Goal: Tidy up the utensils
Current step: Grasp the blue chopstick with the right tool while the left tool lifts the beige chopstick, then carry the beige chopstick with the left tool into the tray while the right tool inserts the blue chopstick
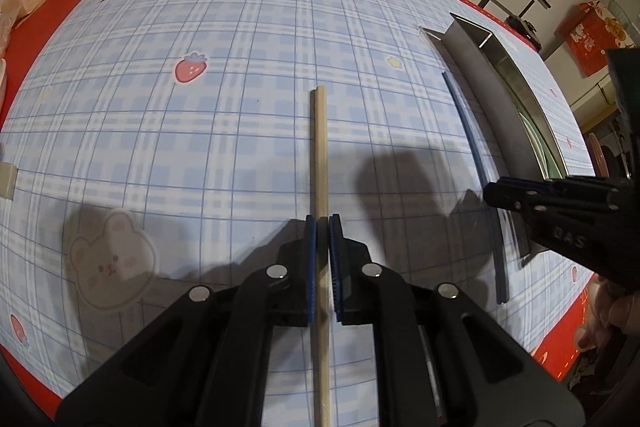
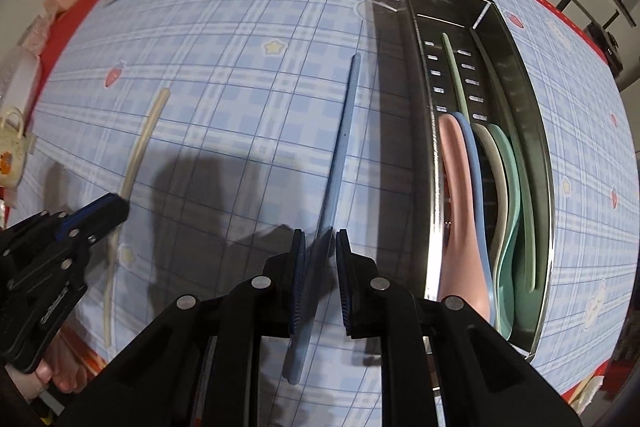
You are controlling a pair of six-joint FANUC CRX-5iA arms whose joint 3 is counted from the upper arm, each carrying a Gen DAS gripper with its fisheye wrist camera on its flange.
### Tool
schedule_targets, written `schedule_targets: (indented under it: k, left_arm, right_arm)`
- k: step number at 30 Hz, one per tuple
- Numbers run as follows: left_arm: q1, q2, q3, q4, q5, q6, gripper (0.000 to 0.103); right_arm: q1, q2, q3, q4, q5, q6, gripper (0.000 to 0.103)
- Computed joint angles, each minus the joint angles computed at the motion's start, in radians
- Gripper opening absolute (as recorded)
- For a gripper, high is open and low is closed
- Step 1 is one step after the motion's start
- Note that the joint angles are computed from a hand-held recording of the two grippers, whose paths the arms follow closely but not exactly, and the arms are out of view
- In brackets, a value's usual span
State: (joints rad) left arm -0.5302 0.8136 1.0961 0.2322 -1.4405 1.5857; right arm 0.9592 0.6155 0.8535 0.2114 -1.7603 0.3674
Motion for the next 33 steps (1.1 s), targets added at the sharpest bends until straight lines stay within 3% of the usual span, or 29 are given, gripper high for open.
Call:
schedule_targets:
  k: [8, 13, 24, 28, 33]
  left_arm:
    - [0.009, -0.042, -0.081, 0.021, 0.036, -0.023, 0.011]
    - [0.014, -0.05, -0.101, 0.039, 0.043, -0.019, 0.011]
    - [0.075, -0.144, -0.309, 0.231, 0.119, 0.008, 0.01]
    - [0.081, -0.169, -0.331, 0.253, 0.129, 0.016, 0.01]
    - [0.078, -0.158, -0.271, 0.242, 0.113, 0.046, 0.01]
  right_arm:
    - [-0.001, 0.067, 0.095, 0.01, -0.071, 0.021, 0.016]
    - [0.006, 0.06, 0.088, 0.004, -0.041, 0.021, 0.008]
    - [0.072, -0.111, -0.145, 0.017, 0.213, -0.082, 0.006]
    - [0.093, -0.175, -0.232, 0.04, 0.285, -0.133, 0.006]
    - [0.097, -0.224, -0.296, 0.069, 0.337, -0.144, 0.006]
